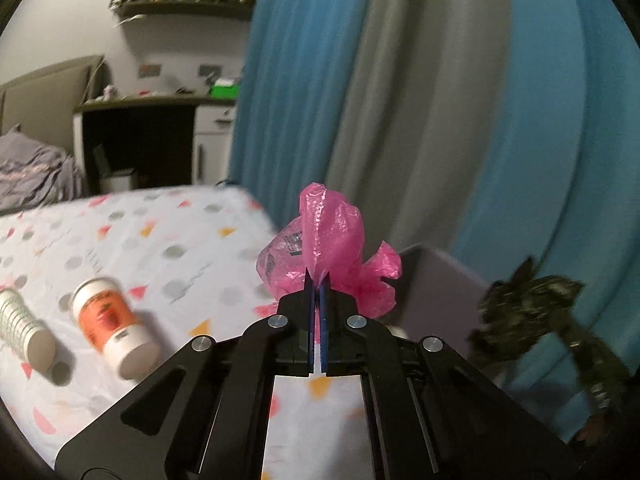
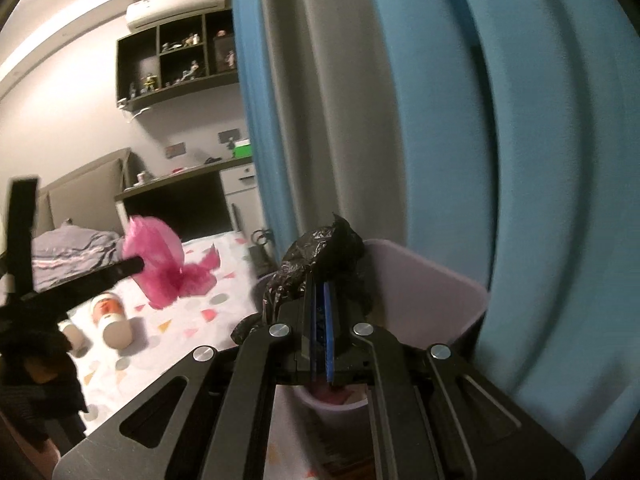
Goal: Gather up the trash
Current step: 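Carry the black bag and pink bag with both tools over the grey bin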
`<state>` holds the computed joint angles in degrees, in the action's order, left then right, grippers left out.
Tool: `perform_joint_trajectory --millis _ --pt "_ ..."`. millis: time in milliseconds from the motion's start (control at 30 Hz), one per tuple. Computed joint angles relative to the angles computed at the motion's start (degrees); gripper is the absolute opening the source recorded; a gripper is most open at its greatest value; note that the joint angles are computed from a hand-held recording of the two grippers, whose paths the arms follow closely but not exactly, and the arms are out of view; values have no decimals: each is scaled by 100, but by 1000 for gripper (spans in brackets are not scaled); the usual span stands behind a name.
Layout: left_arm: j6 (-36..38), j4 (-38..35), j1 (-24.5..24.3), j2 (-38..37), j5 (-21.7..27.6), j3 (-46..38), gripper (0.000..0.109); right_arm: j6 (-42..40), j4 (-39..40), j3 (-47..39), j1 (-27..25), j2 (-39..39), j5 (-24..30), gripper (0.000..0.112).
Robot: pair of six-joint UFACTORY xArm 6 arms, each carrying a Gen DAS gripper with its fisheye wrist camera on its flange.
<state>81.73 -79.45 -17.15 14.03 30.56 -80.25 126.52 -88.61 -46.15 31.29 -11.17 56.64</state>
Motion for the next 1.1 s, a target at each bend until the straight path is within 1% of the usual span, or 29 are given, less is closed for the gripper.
perform_joint_trajectory --millis 100,233,367,567,833,1100 --pt "137 -61 -267 -154 -53 116 1 -41 83 54 -85 -54 44 4" --pt "275 -64 -584 -183 -192 162 1 -35 113 153 -199 -135 61 4" --pt "190 58 -774 -85 -246 95 1 30 70 281 -394 -186 -109 4" --pt "39 224 -905 126 -229 -78 1 107 63 325 -532 -119 -266 4" --pt "-79 408 -1053 379 -256 -265 1 -94 143 120 -721 60 -506 4" --pt "-271 573 -1095 560 -195 -414 1 -193 233 35 -776 139 -584 4"
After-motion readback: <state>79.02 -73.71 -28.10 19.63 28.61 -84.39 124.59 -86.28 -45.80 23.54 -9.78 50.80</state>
